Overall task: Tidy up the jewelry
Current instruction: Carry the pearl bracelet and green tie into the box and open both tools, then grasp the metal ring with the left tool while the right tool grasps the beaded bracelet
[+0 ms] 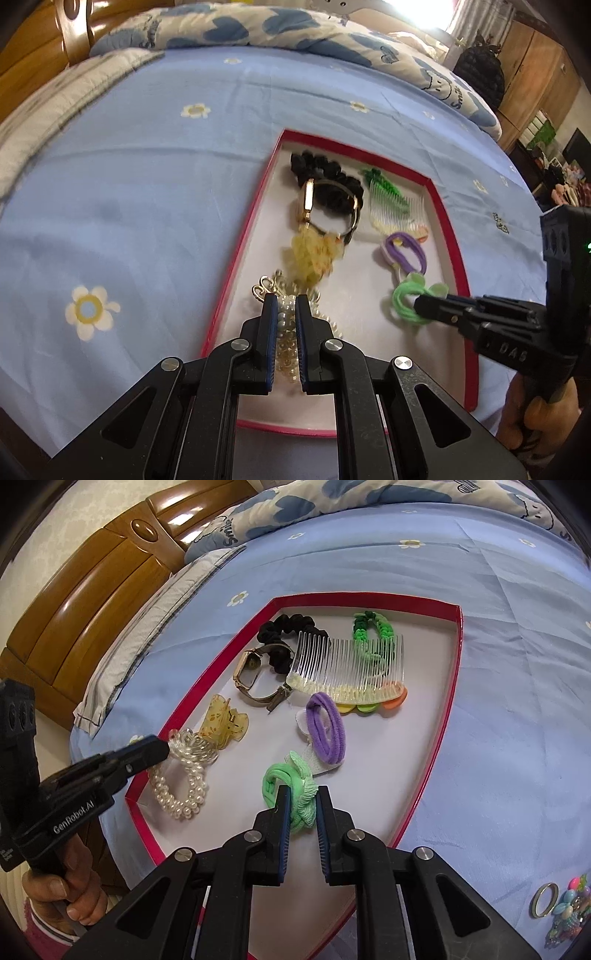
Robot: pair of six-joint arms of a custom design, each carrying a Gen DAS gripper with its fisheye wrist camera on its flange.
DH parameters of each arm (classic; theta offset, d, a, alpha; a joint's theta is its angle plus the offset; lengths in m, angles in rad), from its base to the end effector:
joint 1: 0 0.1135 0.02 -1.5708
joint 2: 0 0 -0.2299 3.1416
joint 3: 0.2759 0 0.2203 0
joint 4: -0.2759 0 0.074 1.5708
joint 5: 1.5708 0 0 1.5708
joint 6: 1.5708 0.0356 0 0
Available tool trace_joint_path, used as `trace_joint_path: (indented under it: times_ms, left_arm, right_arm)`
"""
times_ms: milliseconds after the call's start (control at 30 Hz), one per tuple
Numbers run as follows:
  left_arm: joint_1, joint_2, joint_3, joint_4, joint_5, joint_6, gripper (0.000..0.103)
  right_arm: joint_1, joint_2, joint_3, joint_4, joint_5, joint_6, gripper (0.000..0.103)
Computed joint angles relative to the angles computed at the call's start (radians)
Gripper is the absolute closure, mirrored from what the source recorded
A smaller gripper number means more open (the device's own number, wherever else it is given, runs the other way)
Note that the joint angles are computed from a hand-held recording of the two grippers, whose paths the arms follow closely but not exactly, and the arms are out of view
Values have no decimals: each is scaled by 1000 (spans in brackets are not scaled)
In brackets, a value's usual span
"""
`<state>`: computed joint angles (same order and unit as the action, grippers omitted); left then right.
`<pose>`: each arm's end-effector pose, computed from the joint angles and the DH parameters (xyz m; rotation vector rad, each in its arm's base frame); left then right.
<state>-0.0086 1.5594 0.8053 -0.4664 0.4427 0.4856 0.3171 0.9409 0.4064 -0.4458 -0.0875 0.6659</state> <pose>0.2493 -0.0174 0.1423 0.7540 2.5554 -0.4709 0.1496 0.0524 0.1520 0.4204 2.5869 0.4773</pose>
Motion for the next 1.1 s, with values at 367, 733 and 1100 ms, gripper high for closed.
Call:
trace_joint_path:
  times_ms: [367, 733, 1100]
  left_arm:
    - [-23, 46, 13, 18, -22, -33, 94]
    - [-26, 37, 15, -4, -34, -43, 90]
    - [-46, -97, 3, -88, -3, -57, 76]
  right_arm:
    - [-1, 14, 9, 3, -3, -1, 86]
    - [0, -27, -3, -4, -13, 13, 74]
    - [-14, -270, 7, -205, 20, 30, 72]
